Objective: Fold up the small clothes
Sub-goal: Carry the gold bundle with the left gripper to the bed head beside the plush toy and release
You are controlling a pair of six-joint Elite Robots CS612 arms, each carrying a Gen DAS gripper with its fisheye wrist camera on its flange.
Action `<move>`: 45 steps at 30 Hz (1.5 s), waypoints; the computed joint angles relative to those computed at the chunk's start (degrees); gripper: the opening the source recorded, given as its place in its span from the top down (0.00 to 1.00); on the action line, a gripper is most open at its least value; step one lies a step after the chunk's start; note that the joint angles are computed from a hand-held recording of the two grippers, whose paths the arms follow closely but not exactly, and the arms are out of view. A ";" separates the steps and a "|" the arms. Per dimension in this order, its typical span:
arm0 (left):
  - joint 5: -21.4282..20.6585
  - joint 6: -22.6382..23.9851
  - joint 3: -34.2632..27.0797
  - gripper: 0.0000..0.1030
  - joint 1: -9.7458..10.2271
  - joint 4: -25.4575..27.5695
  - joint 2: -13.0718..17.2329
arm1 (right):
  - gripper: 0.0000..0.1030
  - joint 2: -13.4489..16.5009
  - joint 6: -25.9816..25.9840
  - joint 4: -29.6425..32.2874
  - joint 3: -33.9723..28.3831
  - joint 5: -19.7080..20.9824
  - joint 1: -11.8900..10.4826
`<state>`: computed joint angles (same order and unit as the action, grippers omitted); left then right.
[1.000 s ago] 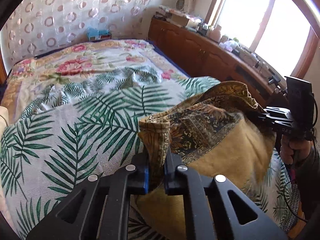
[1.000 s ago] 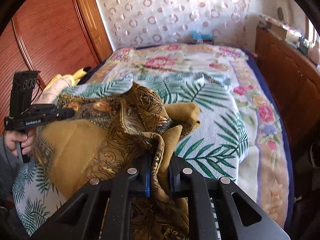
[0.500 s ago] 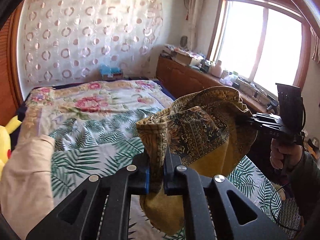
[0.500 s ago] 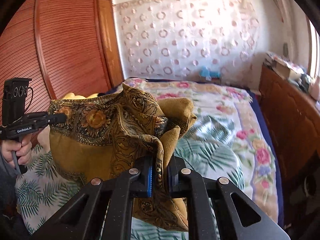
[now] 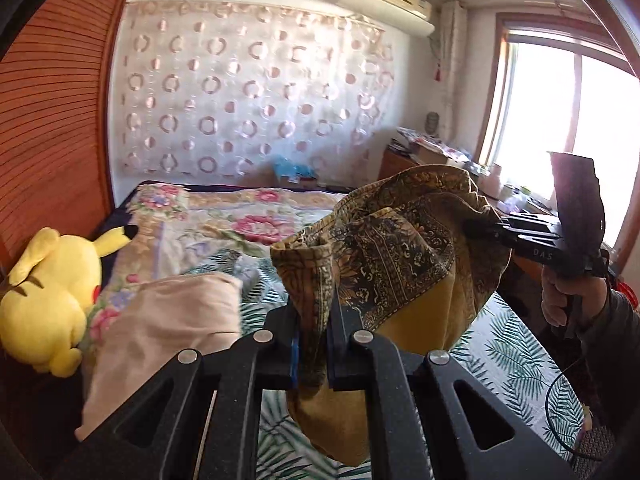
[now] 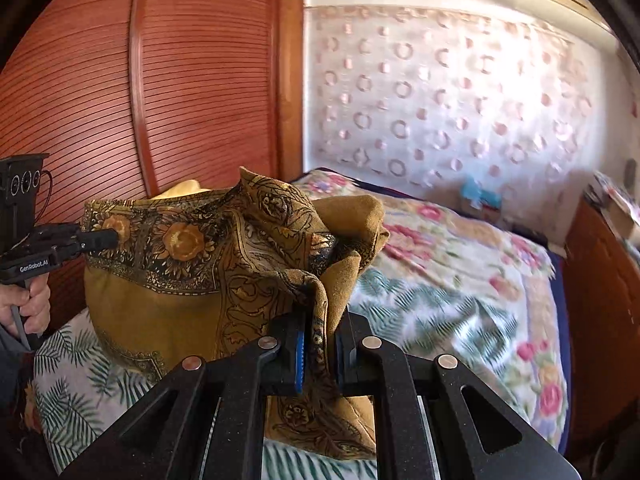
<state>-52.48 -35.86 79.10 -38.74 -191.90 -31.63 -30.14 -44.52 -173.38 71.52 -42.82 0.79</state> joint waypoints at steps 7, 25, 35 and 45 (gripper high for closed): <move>5.34 -7.55 7.75 0.91 -0.46 -2.85 -2.08 | 0.90 1.52 -8.68 6.51 -5.32 -0.41 3.34; 7.79 -29.81 15.24 0.91 -0.23 7.61 -2.29 | 0.87 9.28 -20.56 18.78 -22.00 -8.81 12.75; 8.00 -32.08 15.63 0.78 -0.32 13.11 -3.05 | 0.60 8.92 -14.42 23.65 -20.42 -5.50 12.08; 13.31 -27.92 17.14 0.16 -1.31 10.50 -4.11 | 0.60 12.97 -18.43 35.87 -25.01 -4.98 11.69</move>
<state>-39.17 -63.78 96.24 -40.06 -181.40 -35.74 -17.17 -62.95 -137.52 46.51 -47.79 12.48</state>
